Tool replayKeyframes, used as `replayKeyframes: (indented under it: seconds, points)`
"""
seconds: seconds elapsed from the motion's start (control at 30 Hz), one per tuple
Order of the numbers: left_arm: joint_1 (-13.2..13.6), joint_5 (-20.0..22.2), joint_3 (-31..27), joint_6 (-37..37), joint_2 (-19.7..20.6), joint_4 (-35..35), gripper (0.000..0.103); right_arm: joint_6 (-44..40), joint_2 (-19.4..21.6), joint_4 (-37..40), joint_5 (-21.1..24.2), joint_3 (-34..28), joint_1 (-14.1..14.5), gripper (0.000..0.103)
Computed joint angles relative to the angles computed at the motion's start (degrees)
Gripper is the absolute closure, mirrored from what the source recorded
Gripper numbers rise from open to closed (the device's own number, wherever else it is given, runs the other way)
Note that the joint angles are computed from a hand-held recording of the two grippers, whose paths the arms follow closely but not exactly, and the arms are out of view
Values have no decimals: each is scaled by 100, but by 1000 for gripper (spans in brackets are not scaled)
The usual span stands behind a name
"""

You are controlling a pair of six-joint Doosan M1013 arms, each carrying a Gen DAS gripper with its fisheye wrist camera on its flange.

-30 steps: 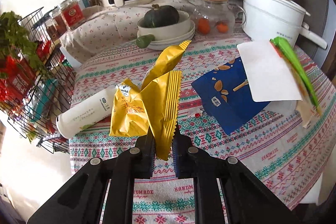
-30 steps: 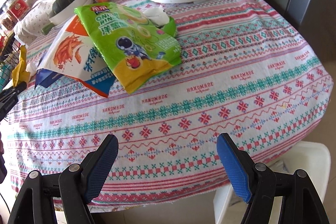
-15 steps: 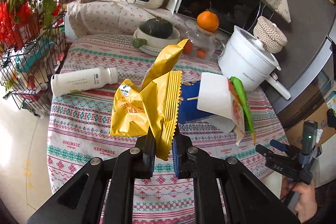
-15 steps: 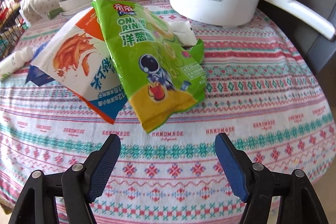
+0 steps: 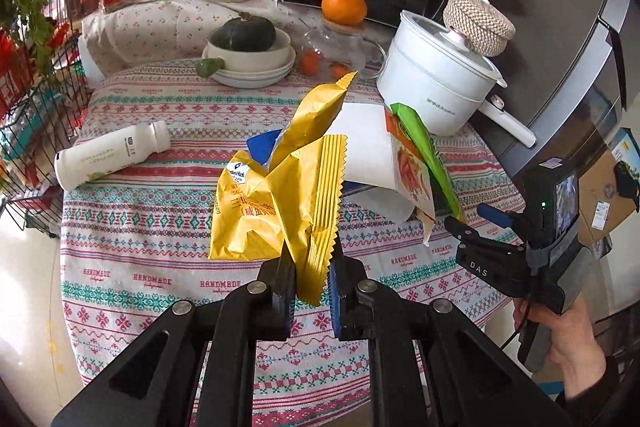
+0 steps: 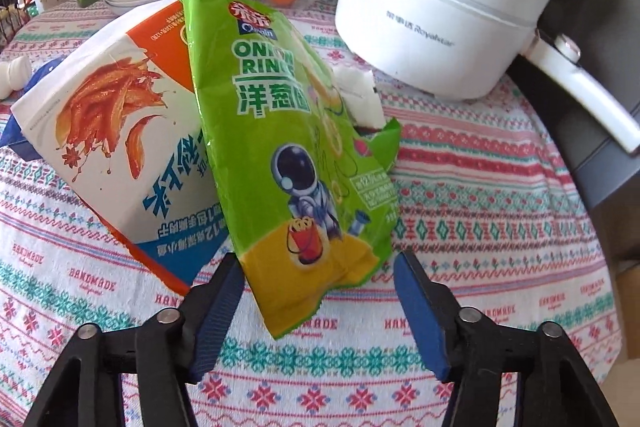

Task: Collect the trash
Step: 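Grasp the yellow wrapper with the left gripper while the right gripper grasps the green onion-ring bag, then carry the yellow wrapper and green bag over the white bin with both grippers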

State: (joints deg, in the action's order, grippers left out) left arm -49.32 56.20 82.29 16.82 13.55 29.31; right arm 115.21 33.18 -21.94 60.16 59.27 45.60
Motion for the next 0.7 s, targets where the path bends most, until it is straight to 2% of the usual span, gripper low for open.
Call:
replayKeyframes:
  seconds: [0.17,0.37,0.7]
  points:
    - [-2,-6,-6,53,4,-36,89,-73,-20,-67,-146,51,9,73]
    - [-28,-123,11,39,-37,-4,89,26,-161,-272,-360,205,53,93]
    - [-148,-294,-27,180,-58,56,89,128,-635,128,-792,609,4,101]
